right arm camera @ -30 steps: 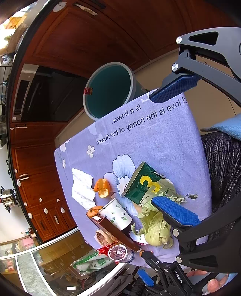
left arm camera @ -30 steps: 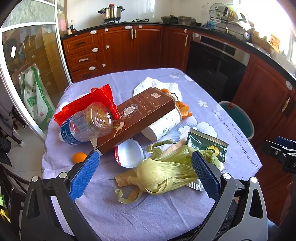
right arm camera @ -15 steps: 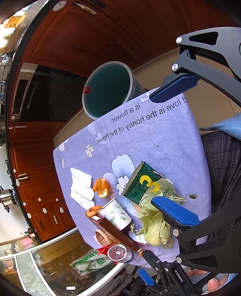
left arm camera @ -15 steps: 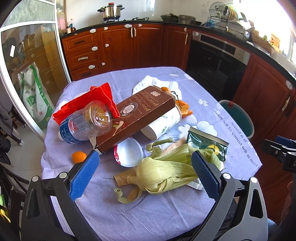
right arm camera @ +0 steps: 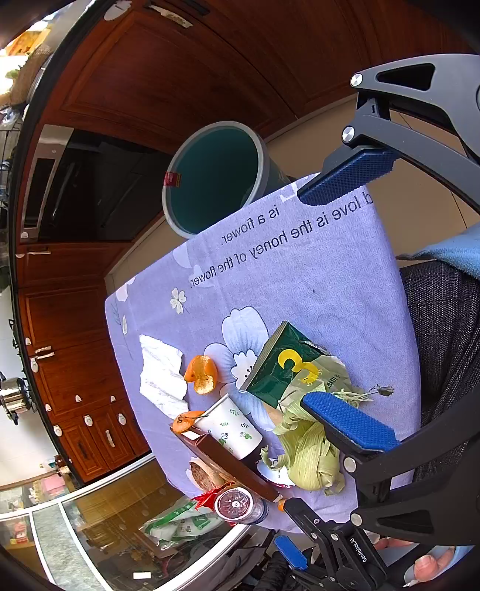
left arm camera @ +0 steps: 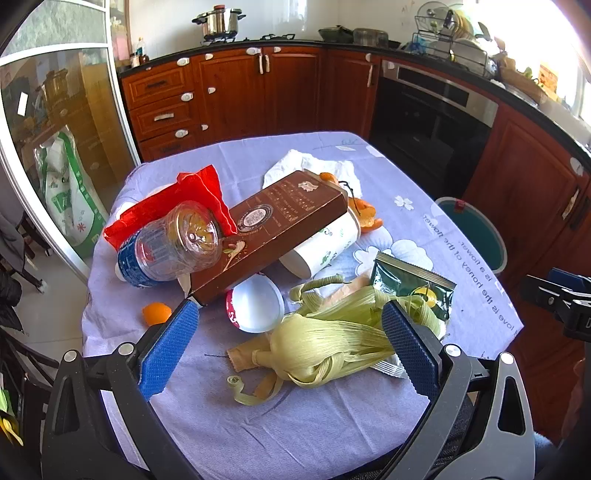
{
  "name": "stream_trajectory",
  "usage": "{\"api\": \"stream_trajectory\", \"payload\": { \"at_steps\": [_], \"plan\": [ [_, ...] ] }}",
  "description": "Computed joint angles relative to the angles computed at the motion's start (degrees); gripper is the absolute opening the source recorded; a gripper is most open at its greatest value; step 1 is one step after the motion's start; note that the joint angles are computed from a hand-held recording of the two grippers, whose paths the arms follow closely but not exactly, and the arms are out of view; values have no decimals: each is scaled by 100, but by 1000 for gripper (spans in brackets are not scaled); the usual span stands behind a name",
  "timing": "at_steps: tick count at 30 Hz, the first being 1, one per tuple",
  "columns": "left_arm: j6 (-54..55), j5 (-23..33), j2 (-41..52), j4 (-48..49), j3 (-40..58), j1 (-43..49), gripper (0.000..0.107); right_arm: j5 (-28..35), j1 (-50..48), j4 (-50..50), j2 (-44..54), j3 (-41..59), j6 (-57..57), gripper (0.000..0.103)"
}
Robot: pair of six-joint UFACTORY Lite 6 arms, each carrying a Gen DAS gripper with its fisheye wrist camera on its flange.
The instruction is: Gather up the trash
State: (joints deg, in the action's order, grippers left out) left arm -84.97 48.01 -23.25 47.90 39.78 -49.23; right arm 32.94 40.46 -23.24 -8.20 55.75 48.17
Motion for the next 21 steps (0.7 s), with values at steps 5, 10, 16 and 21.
{"api": "stream_trajectory", "payload": {
  "at_steps": [5,10,16,21],
  "plan": [
    [102,-86,-14,-73,-18,67,99,-5,16,15,9,8,1,97],
    [147,-161,-40,-106,-68,97,99,0,27,31,42,33,-9,97],
    [325,-407,-214,-71,-244,250,99,-263,-33,127,-32,-72,-219,97],
    [1207,-1212,-427,-536,-623,759,99,-498,-207,387,75,-135,-608,97]
  ]
}}
